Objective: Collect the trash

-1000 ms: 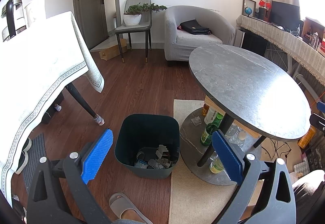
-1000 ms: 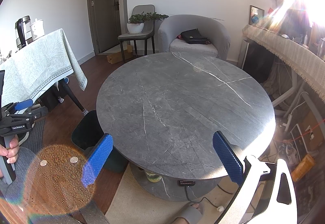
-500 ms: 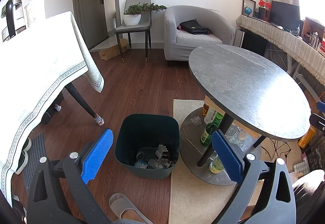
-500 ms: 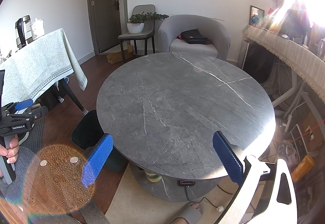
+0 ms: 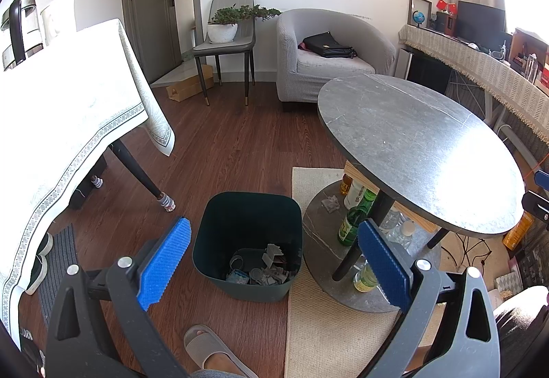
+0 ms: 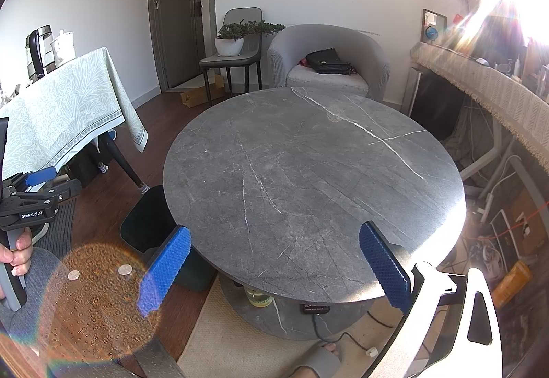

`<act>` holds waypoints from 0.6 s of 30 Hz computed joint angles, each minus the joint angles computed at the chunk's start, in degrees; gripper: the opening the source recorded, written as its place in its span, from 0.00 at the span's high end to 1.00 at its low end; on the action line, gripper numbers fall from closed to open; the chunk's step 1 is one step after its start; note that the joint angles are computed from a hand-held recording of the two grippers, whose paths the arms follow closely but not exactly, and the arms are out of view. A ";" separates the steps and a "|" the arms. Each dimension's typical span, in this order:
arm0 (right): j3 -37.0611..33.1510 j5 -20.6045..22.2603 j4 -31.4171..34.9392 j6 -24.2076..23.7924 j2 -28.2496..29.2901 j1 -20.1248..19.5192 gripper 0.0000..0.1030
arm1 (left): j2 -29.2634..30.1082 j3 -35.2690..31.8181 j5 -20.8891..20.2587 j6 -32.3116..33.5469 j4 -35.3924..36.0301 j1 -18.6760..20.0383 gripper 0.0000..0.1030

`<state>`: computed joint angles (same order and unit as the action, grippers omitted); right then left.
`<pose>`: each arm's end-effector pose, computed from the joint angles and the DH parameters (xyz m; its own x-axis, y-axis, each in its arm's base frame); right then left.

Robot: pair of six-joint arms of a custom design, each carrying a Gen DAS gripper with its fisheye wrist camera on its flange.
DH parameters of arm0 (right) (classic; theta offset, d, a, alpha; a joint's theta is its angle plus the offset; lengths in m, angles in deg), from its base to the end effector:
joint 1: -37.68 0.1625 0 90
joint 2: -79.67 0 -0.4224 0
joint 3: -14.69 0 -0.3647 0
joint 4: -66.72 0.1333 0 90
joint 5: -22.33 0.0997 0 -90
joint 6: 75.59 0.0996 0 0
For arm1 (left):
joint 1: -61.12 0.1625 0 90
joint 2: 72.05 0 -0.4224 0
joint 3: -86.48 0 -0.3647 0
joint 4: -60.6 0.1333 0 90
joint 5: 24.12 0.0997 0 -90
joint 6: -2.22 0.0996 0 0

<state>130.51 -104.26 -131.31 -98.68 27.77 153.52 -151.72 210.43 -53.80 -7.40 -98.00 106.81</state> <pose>0.3055 -0.4612 0.1793 -0.7084 -0.2319 0.6667 -0.6422 0.6036 -0.4724 -0.1556 -0.4741 0.3196 -0.7021 -0.0204 -0.7118 0.5266 0.6579 -0.5383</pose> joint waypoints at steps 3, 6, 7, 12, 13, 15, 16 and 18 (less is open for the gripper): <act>0.03 0.07 0.02 0.03 -0.03 -0.03 0.03 | 0.00 -0.01 -0.02 0.00 0.02 0.02 0.03; 0.03 0.07 -0.01 -0.03 -0.02 -0.03 0.03 | 0.02 0.00 -0.01 -0.05 0.02 0.00 0.03; -0.02 0.03 0.00 -0.02 0.00 -0.01 0.03 | 0.06 -0.03 -0.02 0.00 0.00 0.01 0.03; 0.04 0.10 0.00 -0.02 -0.05 -0.05 0.03 | -0.02 -0.02 -0.02 -0.32 0.28 -0.02 0.03; 0.04 0.10 0.00 -0.02 -0.05 -0.05 0.03 | -0.03 -0.04 -0.10 -0.30 0.29 0.00 0.03; 0.02 0.07 0.05 0.01 -0.04 -0.04 0.03 | -0.01 -0.03 -0.07 -0.29 0.22 -0.03 0.03; 0.02 0.07 0.05 0.01 -0.04 -0.04 0.03 | 0.03 -0.02 0.04 -0.26 0.11 -0.04 0.03; 0.06 0.11 -0.04 -0.04 -0.04 -0.06 0.03 | 0.05 0.00 0.02 -0.28 0.15 -0.05 0.03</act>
<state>130.57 -104.16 -131.36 -98.72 27.73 153.46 -151.68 210.43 -53.78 -7.68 -97.86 106.76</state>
